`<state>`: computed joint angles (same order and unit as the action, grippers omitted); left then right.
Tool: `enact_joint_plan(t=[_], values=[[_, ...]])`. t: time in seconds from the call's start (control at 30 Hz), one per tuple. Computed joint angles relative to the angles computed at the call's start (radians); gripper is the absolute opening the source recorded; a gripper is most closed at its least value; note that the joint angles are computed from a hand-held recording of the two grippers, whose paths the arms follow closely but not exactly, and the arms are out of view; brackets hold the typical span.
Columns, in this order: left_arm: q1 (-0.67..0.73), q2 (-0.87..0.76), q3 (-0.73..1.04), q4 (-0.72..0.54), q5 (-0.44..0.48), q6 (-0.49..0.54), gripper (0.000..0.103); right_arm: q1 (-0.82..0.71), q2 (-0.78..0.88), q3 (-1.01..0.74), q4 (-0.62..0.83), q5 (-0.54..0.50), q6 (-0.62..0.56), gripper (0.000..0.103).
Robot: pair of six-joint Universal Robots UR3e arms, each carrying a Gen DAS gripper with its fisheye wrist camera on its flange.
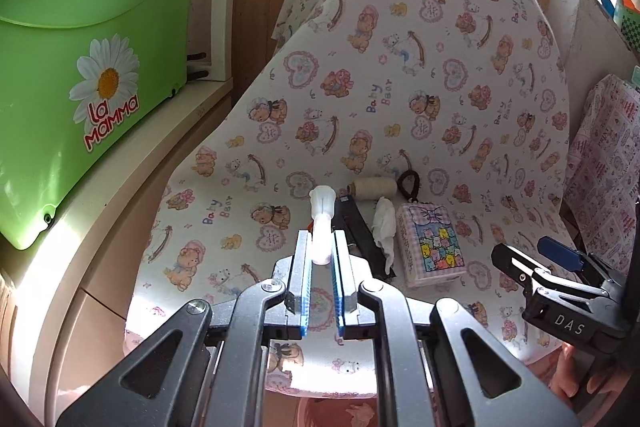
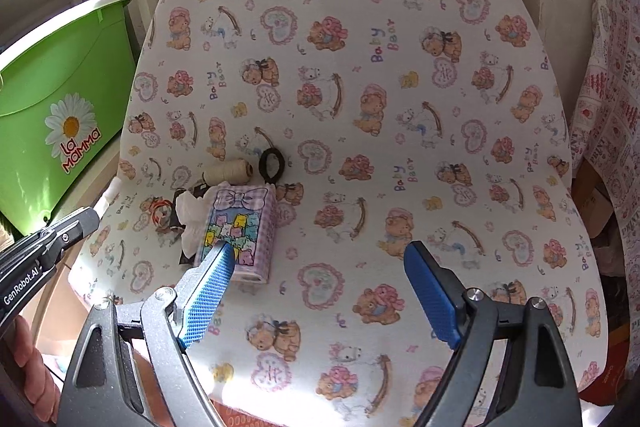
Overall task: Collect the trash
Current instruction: 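Grasp the pink tissue pack with the right tool while the left tool holds the bottle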
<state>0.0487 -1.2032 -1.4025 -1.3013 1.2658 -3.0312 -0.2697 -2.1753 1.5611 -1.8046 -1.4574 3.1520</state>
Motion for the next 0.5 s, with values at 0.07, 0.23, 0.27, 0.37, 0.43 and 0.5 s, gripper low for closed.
enact_joint_plan(t=[0.07, 0.23, 0.27, 0.37, 0.43, 0.5], values=[[0.000, -0.002, -0.007, 0.009, 0.008, 0.000, 0.009, 0.145, 0.042, 0.035, -0.128, -0.132, 0.079, 0.088], [0.001, -0.008, -0.002, 0.003, 0.004, 0.000, 0.009, 0.313, 0.130, 0.056, -0.225, -0.214, 0.164, 0.088], [-0.003, -0.012, 0.002, -0.001, 0.010, 0.000, 0.009, 0.337, 0.147, 0.057, -0.236, -0.227, 0.177, 0.087], [0.044, -0.007, 0.012, -0.052, -0.051, 0.002, 0.009, 0.394, 0.201, 0.059, -0.265, -0.261, 0.208, 0.080], [0.089, 0.000, 0.022, -0.093, -0.107, 0.006, 0.008, 0.413, 0.228, 0.062, -0.276, -0.269, 0.222, 0.077], [0.131, 0.009, 0.030, -0.128, -0.155, 0.015, 0.008, 0.420, 0.249, 0.057, -0.271, -0.270, 0.232, 0.073]])
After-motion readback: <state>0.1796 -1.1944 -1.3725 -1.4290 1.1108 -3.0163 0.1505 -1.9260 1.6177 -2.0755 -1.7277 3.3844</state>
